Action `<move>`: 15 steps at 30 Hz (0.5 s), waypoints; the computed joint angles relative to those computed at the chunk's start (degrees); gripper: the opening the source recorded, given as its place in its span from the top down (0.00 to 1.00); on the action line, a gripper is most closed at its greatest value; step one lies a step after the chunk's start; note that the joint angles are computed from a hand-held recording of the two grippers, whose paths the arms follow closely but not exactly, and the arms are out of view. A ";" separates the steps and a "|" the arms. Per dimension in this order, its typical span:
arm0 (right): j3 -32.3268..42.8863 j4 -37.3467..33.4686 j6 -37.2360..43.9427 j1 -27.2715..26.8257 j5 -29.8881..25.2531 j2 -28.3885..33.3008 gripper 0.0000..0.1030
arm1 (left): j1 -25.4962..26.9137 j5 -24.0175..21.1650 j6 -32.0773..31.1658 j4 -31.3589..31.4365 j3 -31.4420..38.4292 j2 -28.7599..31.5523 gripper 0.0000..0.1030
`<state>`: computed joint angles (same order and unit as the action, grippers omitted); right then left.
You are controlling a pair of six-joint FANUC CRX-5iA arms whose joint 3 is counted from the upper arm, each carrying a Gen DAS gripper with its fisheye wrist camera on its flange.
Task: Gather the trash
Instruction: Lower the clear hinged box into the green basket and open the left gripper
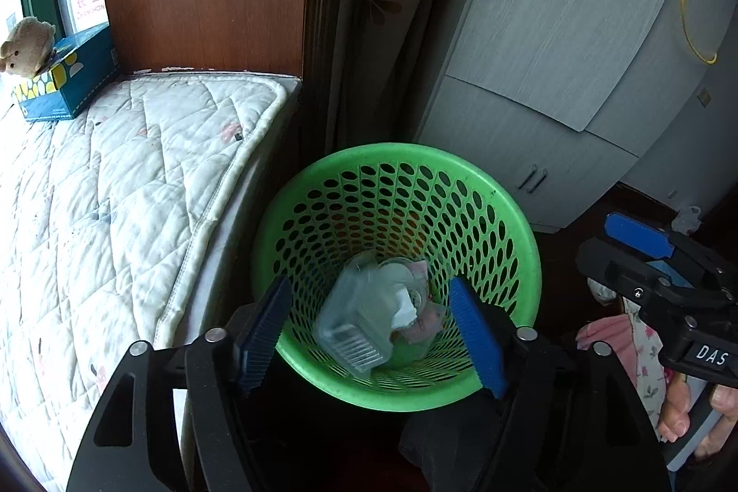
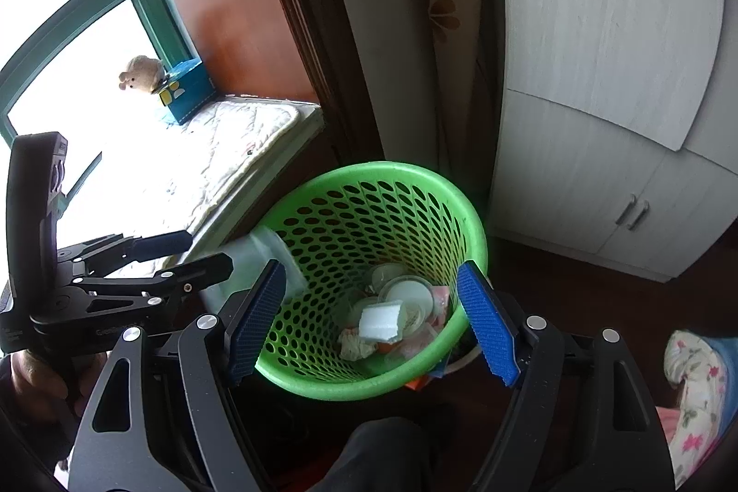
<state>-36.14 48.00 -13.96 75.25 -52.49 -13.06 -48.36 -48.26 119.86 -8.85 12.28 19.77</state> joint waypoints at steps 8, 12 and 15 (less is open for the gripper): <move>0.39 0.19 0.30 0.60 0.71 0.38 0.25 | 0.09 -1.28 2.58 -2.70 -1.70 -3.10 0.32; 1.08 0.67 0.44 0.73 1.93 1.22 0.25 | 0.09 -2.62 4.79 -5.75 -2.77 -5.54 0.30; 1.97 1.11 1.08 0.78 2.76 2.28 0.24 | 0.15 -3.67 6.66 -7.88 -3.74 -7.50 0.27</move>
<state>-34.17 49.11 -12.88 76.03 -49.73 -10.78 -48.22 -51.93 126.53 -16.74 8.54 12.27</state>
